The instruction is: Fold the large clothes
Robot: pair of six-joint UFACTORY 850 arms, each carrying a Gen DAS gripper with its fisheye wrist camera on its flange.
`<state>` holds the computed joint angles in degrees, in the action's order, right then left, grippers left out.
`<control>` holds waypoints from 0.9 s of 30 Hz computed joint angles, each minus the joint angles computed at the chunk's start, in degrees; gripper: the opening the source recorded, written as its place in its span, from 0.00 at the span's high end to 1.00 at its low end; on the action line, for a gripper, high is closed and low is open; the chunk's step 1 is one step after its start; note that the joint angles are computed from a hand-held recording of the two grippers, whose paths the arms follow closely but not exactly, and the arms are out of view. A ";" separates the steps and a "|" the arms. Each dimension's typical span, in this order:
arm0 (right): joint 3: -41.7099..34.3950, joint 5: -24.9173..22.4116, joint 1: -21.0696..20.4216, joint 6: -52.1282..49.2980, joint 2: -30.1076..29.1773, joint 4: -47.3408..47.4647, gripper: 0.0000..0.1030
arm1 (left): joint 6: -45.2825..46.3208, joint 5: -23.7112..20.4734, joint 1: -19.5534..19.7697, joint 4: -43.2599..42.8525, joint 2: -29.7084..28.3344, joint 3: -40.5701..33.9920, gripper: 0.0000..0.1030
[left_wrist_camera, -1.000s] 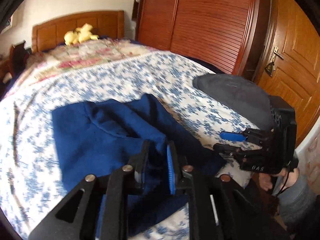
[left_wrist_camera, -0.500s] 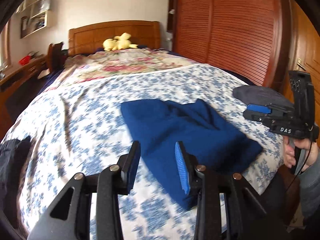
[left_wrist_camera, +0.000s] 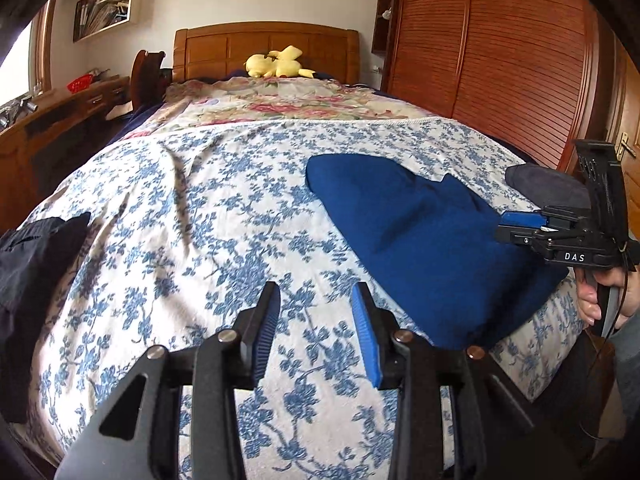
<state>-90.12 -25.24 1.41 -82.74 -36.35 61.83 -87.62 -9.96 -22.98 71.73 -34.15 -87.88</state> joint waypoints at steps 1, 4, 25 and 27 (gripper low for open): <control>-0.30 -0.24 0.01 1.11 -0.44 -1.01 0.54 | -0.31 -0.07 0.14 0.01 -0.05 0.23 0.66; -1.61 -1.39 -0.25 4.62 -2.00 -4.28 0.54 | -2.07 -0.24 0.45 0.91 -0.06 0.83 0.66; 4.51 -1.43 -0.96 -11.67 6.23 6.43 0.97 | -13.51 -0.50 -0.36 9.97 3.54 4.51 0.66; 6.21 -0.11 -1.49 -16.19 8.51 10.76 0.97 | -13.92 -0.29 -0.48 10.43 3.74 4.55 0.66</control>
